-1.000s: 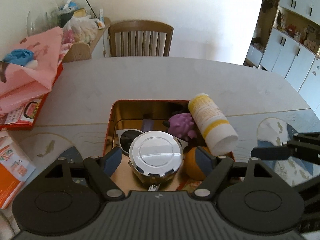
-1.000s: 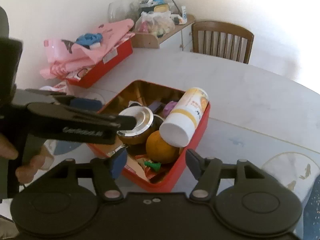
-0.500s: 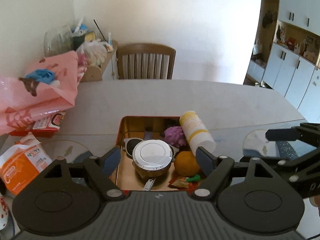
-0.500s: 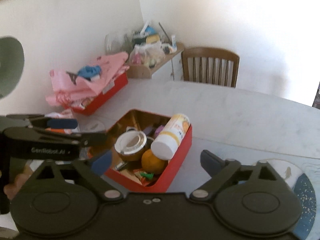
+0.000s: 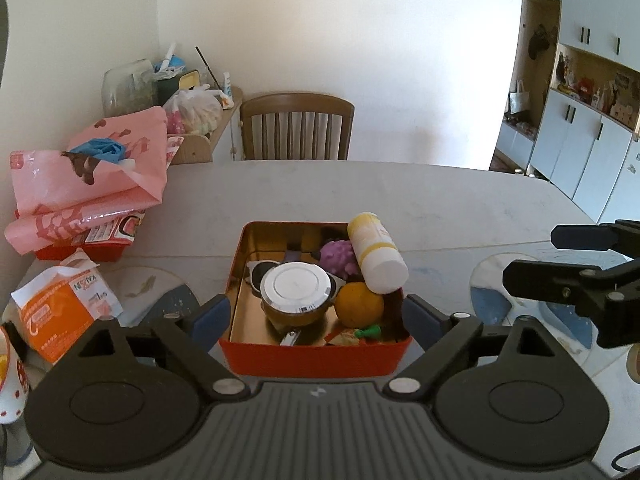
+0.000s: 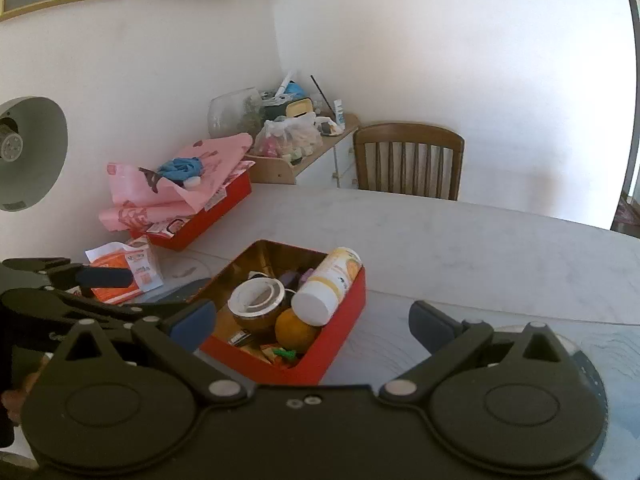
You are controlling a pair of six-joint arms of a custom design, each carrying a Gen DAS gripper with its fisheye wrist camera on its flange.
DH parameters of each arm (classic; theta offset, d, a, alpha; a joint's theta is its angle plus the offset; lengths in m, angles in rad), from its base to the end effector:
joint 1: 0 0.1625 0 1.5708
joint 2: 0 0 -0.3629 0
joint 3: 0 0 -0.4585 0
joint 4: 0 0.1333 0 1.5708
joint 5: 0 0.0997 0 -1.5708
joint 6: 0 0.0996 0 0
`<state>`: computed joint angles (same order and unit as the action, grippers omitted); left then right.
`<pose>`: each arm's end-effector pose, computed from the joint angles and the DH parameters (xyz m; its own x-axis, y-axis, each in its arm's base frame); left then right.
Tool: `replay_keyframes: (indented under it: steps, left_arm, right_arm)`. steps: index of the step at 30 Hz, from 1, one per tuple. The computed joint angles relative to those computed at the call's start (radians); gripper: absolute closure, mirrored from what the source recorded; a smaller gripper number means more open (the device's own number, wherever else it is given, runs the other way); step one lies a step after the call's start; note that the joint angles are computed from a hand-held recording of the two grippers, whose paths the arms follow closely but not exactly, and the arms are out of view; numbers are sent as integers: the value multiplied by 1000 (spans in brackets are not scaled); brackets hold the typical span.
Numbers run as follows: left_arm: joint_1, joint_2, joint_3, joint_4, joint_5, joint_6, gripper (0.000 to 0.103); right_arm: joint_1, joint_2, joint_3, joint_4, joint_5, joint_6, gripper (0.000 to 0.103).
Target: Organize rigid objects
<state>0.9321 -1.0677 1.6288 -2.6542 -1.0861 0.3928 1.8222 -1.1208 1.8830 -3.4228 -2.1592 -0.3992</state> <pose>-0.2692 -0.6640 0.2098 -0.5865 0.5812 -0.5640 0.8023 0.5124 -0.3063 0.2271 -0.5705 0.2227 -0.8104 0.0743 0.5812 -0.4668 0.5177 -0.7170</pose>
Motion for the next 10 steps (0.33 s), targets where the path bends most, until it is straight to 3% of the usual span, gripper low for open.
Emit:
replay_keyframes:
  steps: [10]
  left_arm:
    - [-15, -14, 29, -6, 16, -40, 10]
  right_arm:
    - [-9, -34, 40, -3, 3, 15, 0]
